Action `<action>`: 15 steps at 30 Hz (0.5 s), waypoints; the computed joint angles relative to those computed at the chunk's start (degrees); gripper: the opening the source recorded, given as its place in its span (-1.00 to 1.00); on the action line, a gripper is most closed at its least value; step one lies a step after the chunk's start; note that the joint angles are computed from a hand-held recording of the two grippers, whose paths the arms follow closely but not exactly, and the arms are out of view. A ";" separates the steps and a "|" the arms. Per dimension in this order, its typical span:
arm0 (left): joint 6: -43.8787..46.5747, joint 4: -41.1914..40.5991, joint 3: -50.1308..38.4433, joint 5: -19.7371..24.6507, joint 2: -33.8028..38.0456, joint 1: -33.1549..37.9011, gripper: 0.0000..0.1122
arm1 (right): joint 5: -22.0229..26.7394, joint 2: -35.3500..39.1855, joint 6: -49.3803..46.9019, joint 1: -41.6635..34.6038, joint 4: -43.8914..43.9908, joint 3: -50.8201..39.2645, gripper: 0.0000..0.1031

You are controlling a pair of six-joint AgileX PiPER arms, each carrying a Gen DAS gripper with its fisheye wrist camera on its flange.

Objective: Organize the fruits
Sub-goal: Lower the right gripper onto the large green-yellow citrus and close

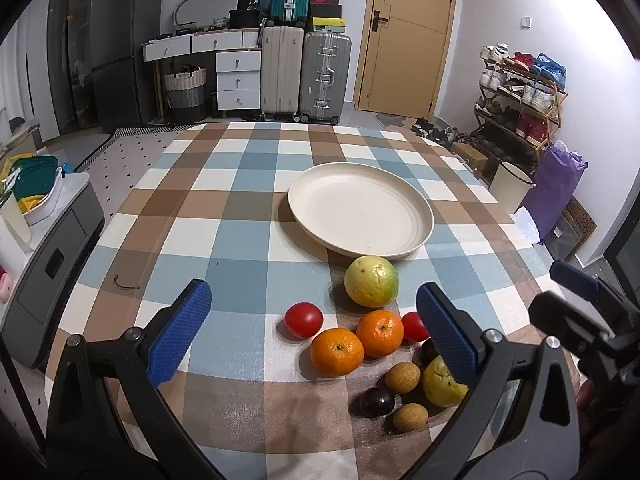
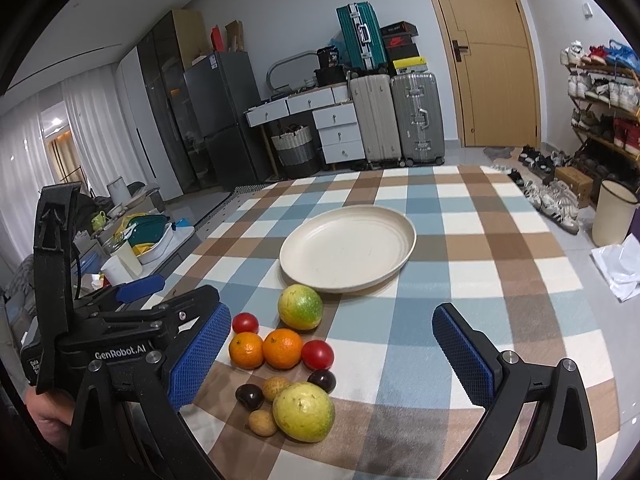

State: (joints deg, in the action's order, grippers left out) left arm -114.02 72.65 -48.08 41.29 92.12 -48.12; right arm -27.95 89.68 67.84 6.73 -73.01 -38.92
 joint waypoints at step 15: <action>-2.23 0.47 2.99 -4.58 -0.36 3.41 0.82 | -3.60 5.56 0.92 -1.31 -5.10 0.93 0.99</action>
